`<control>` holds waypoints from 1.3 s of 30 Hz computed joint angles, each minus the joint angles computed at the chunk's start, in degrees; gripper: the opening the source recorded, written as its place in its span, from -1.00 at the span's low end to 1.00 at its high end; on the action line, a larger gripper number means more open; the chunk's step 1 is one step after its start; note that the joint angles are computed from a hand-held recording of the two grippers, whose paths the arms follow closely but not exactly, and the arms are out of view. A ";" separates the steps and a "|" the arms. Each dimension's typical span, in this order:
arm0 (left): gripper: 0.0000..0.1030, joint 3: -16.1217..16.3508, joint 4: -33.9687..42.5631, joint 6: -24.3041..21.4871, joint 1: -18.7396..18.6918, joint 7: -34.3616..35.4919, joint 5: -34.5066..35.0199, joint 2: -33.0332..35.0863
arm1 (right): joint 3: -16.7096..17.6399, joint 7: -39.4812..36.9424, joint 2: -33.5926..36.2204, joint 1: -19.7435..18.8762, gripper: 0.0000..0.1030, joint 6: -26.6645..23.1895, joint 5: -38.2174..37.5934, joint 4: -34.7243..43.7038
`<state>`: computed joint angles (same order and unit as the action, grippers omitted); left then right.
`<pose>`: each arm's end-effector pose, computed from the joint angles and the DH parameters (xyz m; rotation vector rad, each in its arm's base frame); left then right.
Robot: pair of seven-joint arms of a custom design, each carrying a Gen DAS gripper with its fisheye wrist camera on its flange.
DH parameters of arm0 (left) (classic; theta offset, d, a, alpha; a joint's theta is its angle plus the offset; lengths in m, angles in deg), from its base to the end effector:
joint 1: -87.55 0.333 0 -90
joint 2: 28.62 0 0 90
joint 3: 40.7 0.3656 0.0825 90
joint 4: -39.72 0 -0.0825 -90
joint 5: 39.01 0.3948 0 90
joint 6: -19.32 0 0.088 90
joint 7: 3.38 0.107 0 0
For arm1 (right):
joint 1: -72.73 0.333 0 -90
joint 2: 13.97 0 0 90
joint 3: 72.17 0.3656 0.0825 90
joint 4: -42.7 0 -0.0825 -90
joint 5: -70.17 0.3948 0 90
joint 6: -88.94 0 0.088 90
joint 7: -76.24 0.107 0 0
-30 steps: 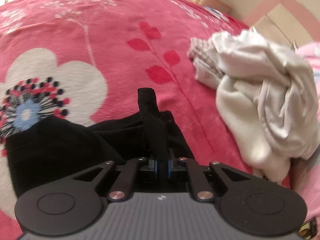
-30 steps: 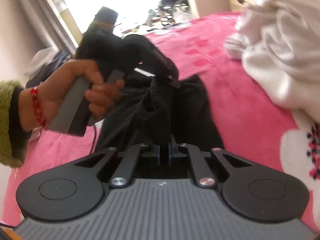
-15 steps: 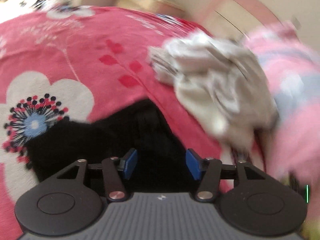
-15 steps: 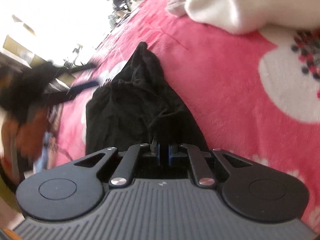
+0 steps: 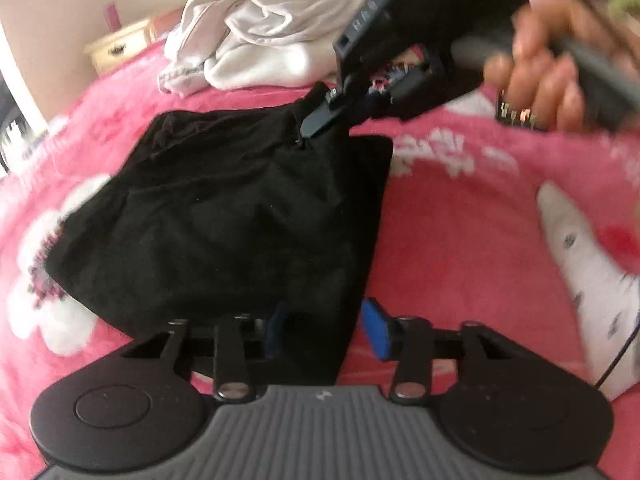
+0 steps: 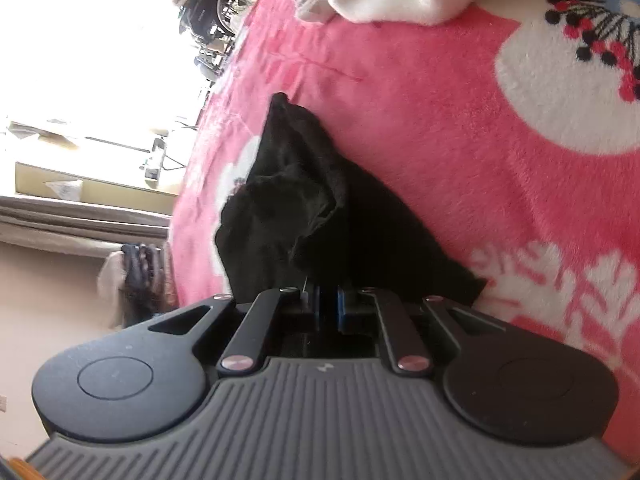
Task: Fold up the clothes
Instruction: 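Lift the folded black shirt with both grippers and carry it across the bedspread, then lower the black shirt onto the bedspread and open both grippers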
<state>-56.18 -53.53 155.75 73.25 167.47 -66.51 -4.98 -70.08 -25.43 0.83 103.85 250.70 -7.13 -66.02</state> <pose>0.6453 -0.3395 0.4690 0.0346 2.8662 -0.8464 0.5279 0.4017 0.4546 -0.4267 2.1532 0.0047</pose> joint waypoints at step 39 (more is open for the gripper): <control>-0.67 -1.75 -13.94 13.58 2.78 32.59 -10.55 -7.06 | 4.76 -40.55 -7.71 -0.33 -0.78 -12.41 28.01 -8.86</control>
